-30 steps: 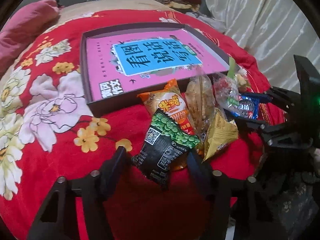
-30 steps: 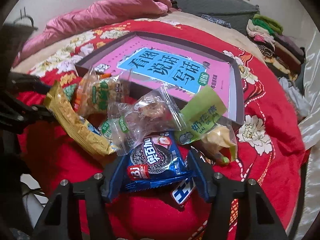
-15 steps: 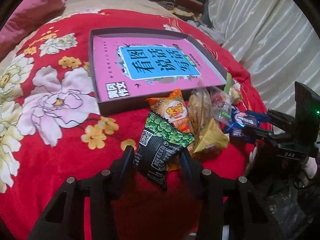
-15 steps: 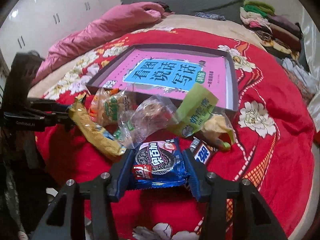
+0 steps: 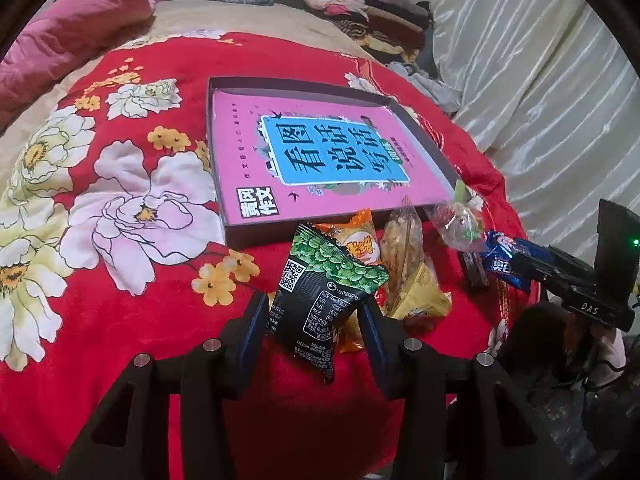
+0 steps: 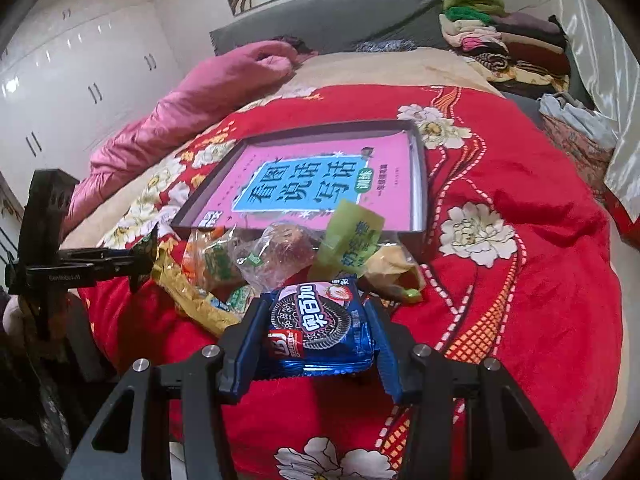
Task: Organize snacks
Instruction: 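Lift both held packets and carry them over the pink tray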
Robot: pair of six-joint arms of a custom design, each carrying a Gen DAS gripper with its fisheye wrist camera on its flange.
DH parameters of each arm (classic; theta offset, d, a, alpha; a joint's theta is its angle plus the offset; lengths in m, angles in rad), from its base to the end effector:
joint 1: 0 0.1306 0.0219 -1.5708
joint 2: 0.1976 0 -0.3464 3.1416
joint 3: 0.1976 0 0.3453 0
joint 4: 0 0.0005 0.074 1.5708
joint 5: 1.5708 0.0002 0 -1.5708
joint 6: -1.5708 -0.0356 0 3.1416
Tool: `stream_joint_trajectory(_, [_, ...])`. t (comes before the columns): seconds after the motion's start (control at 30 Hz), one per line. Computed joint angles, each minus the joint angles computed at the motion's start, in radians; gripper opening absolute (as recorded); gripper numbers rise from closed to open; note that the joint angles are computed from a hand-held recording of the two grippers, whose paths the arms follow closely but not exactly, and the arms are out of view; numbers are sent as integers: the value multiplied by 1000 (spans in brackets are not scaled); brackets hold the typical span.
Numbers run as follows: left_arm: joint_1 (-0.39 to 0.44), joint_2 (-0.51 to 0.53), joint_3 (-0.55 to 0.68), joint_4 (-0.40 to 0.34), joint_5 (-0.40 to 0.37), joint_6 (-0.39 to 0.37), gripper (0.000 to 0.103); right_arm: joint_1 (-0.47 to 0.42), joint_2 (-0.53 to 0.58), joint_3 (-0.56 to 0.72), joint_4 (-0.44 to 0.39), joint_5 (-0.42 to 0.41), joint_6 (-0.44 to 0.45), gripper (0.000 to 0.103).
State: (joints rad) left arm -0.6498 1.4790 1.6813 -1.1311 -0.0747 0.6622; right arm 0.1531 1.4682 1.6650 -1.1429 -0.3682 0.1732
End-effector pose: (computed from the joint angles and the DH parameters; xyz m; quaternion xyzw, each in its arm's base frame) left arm 0.3693 -0.2779 0.4566 -0.0177 0.9482 -0.1642 0.2715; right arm 0.4487 0.0817 0.4559 -0.2075 0.9140 0.1712 0.3038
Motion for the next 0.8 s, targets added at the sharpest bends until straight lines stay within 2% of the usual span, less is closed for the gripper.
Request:
stream_joint_trajectory(0.1, [-4,-1,10,-7,-11,8,47,-11,2,5,-9,21,-27,50])
stream_joint_trajectory(0.33, [-9,-1,34,-14,-37,19,47,-35,-14,-3,25,48,-80,50])
stream_joint_trajectory(0.43, [-13,6,50,-26,-57,22,47,-36,-12,3,28,100,-97,50])
stream_joint_trajectory(0.57, [-9,7,54,-21,-62,35,47,-54,-15,-7,62,70,-137,50])
stream_joint_trajectory(0.8, [-3,31,103,-30,-85,45,47,-37,-14,-3,145,60,-144,50])
